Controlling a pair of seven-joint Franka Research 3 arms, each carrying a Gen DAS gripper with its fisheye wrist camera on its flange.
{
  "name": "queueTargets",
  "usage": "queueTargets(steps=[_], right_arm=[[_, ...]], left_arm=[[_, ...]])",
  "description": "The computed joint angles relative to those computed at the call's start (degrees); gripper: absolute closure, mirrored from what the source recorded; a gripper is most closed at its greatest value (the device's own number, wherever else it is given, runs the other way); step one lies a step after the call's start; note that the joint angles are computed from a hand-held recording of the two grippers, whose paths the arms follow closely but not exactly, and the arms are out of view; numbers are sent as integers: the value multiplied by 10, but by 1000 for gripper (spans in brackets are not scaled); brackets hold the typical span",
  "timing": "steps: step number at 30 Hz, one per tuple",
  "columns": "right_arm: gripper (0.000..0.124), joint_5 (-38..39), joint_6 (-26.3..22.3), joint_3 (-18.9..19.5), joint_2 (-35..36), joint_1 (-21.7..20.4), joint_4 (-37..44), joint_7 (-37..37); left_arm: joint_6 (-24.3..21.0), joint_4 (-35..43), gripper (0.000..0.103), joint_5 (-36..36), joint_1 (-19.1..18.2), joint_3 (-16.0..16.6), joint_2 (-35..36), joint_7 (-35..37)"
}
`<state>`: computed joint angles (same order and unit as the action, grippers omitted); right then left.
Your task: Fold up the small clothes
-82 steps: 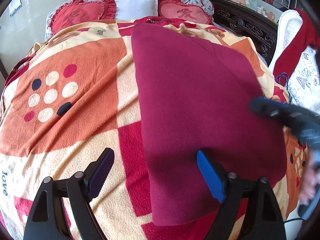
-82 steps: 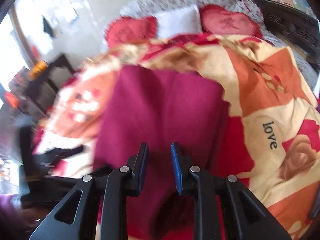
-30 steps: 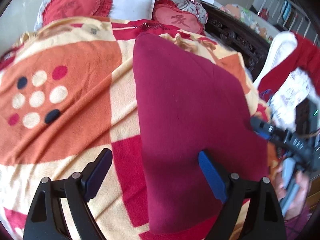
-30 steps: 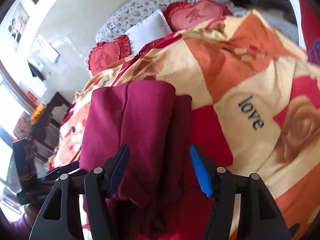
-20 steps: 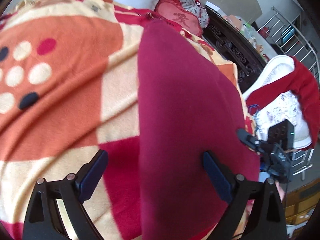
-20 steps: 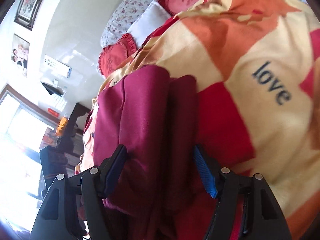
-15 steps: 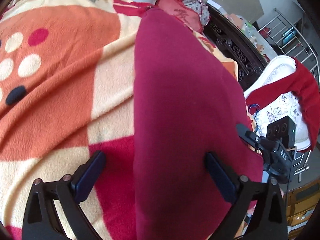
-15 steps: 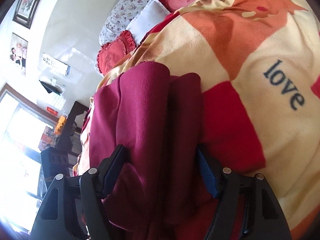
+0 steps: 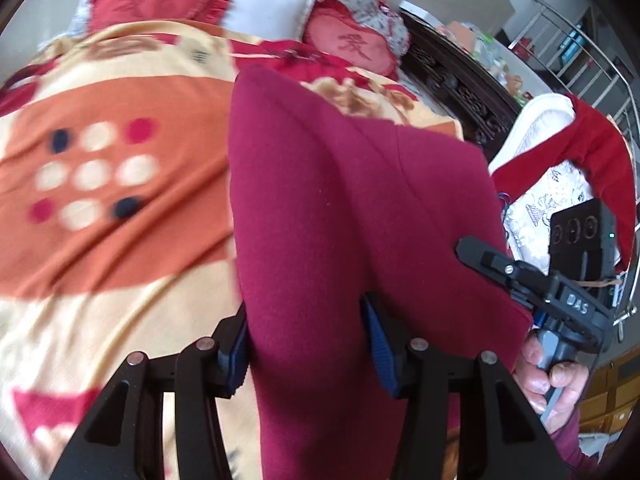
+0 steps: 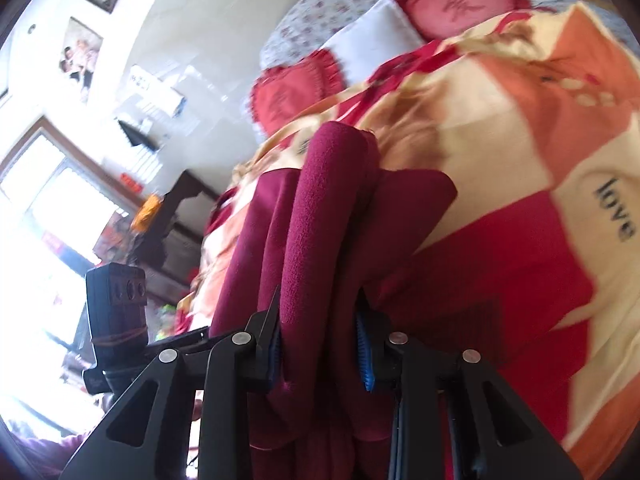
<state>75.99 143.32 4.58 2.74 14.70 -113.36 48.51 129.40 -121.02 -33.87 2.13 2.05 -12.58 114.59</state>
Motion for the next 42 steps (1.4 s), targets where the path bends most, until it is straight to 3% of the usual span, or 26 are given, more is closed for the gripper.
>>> queueTargets(steps=[3, 5, 8, 9, 12, 14, 18, 21, 23, 26, 29, 33, 42], right_arm=[[109, 17, -16, 10, 7, 10, 0, -6], [101, 2, -1, 18, 28, 22, 7, 27], [101, -202, 67, 12, 45, 57, 8, 187], [100, -232, 83, 19, 37, 53, -1, 207], [100, -213, 90, 25, -9, 46, -23, 166], [101, -266, 103, 28, -34, 56, -29, 159], [117, -308, 92, 30, -47, 94, -31, 128], [123, -514, 104, 59, -42, 86, -62, 276], [124, -559, 116, 48, -42, 98, -86, 327], [124, -565, 154, 45, -43, 102, -110, 325], [124, -538, 148, 41, -57, 105, -112, 319], [109, -523, 161, 42, -87, 109, -124, 329], [105, -615, 184, 62, -120, 96, -141, 442]], left_arm=[[-3, -42, 49, 35, 19, 12, -44, -16], [5, -66, 49, 59, 26, 15, -54, -34], [9, -92, 43, 103, 37, 16, -51, -70], [18, -100, 41, 96, 36, 22, -58, -69], [79, -134, 33, 125, 38, 13, -91, -86], [116, -151, 28, 148, 34, 11, -109, -102], [152, -170, 22, 192, 25, 10, -130, -134], [171, -173, 22, 223, 22, 14, -134, -152], [181, -177, 22, 233, 17, 16, -138, -167], [188, -187, 22, 249, 13, 20, -150, -183], [200, -197, 22, 265, 8, 22, -164, -189], [222, -212, 22, 284, 1, 23, -184, -199], [242, -232, 22, 317, -7, 21, -224, -234]])
